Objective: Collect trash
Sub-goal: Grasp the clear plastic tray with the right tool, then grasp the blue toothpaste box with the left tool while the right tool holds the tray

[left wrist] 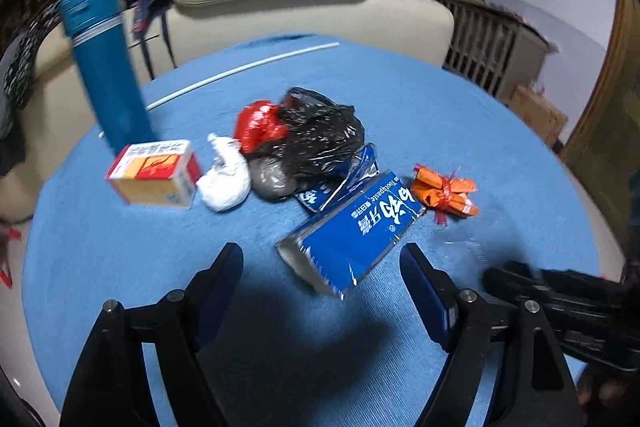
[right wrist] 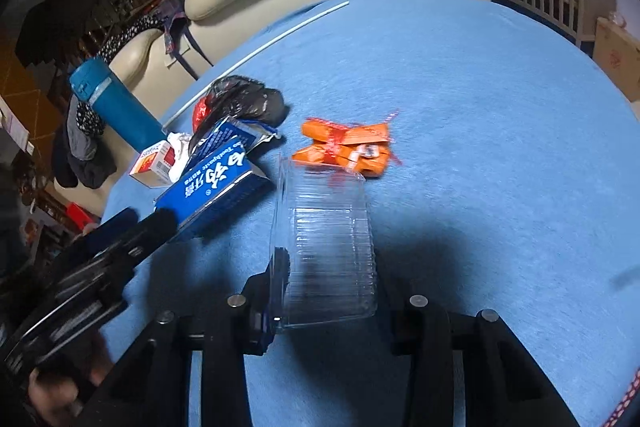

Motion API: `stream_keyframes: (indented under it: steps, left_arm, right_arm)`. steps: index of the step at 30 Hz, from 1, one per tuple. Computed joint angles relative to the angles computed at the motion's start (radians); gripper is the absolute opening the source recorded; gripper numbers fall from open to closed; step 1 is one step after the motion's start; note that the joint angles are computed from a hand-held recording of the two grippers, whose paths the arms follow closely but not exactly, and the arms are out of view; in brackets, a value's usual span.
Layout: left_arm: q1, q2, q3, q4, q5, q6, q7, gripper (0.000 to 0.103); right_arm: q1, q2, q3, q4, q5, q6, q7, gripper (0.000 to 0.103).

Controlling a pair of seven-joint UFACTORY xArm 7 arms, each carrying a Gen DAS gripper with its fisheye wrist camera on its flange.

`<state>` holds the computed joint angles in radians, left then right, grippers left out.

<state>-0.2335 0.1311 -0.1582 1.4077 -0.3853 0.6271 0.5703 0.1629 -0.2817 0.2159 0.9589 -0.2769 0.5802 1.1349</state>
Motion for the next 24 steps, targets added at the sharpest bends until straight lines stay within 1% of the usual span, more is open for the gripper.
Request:
stream_keyframes:
  steps: [2,5,6,7,8,9,10,13,16,19,22,23,24]
  left_arm:
    - [-0.019,0.027,0.002,0.016,0.078,-0.014,-0.017,0.082]
    - [-0.042,0.070,0.006,0.045,0.187,-0.006,-0.038,0.082]
    - [-0.042,0.080,0.004,0.052,0.199,0.003,-0.038,0.079]
    - [-0.034,0.083,-0.001,0.055,0.187,0.018,-0.026,0.068]
    - [-0.028,0.092,-0.003,0.072,0.173,0.056,-0.029,0.039]
    - [-0.025,0.102,0.000,0.096,0.170,0.108,-0.053,0.014]
    - [-0.023,0.102,0.004,0.100,0.170,0.128,-0.075,0.005]
    - [-0.011,0.052,0.001,0.048,0.139,0.122,-0.075,0.005]
    - [0.002,-0.010,0.000,-0.013,0.079,0.120,-0.051,0.005]
    - [0.001,-0.062,0.008,-0.069,0.049,0.102,-0.034,0.005]
    - [-0.004,-0.123,0.015,-0.131,0.012,0.091,0.012,0.005]
    - [-0.009,-0.136,0.016,-0.145,0.004,0.085,0.039,0.010]
    - [-0.015,-0.142,0.017,-0.149,0.015,0.079,0.055,0.039]
  right_arm:
    - [0.000,-0.036,-0.005,-0.035,0.009,-0.010,0.005,0.042]
    - [-0.003,-0.069,-0.005,-0.067,0.027,-0.025,0.004,0.042]
    - [-0.004,-0.078,-0.004,-0.077,0.033,-0.030,0.002,0.042]
    - [-0.006,-0.087,-0.002,-0.086,0.037,-0.034,0.002,0.042]
    - [-0.008,-0.092,0.000,-0.091,0.041,-0.038,0.001,0.042]
    - [-0.009,-0.103,0.003,-0.101,0.045,-0.043,0.001,0.042]
    - [-0.012,-0.111,0.007,-0.108,0.047,-0.046,0.003,0.042]
    - [-0.016,-0.139,0.019,-0.131,0.054,-0.054,0.010,0.042]
    - [-0.019,-0.167,0.032,-0.155,0.060,-0.063,0.020,0.042]
    - [-0.021,-0.195,0.046,-0.172,0.064,-0.063,0.029,0.042]
    - [-0.023,-0.222,0.058,-0.183,0.068,-0.055,0.039,0.042]
    - [-0.025,-0.234,0.060,-0.192,0.071,-0.055,0.047,0.042]
    - [-0.024,-0.245,0.060,-0.200,0.076,-0.056,0.049,0.042]
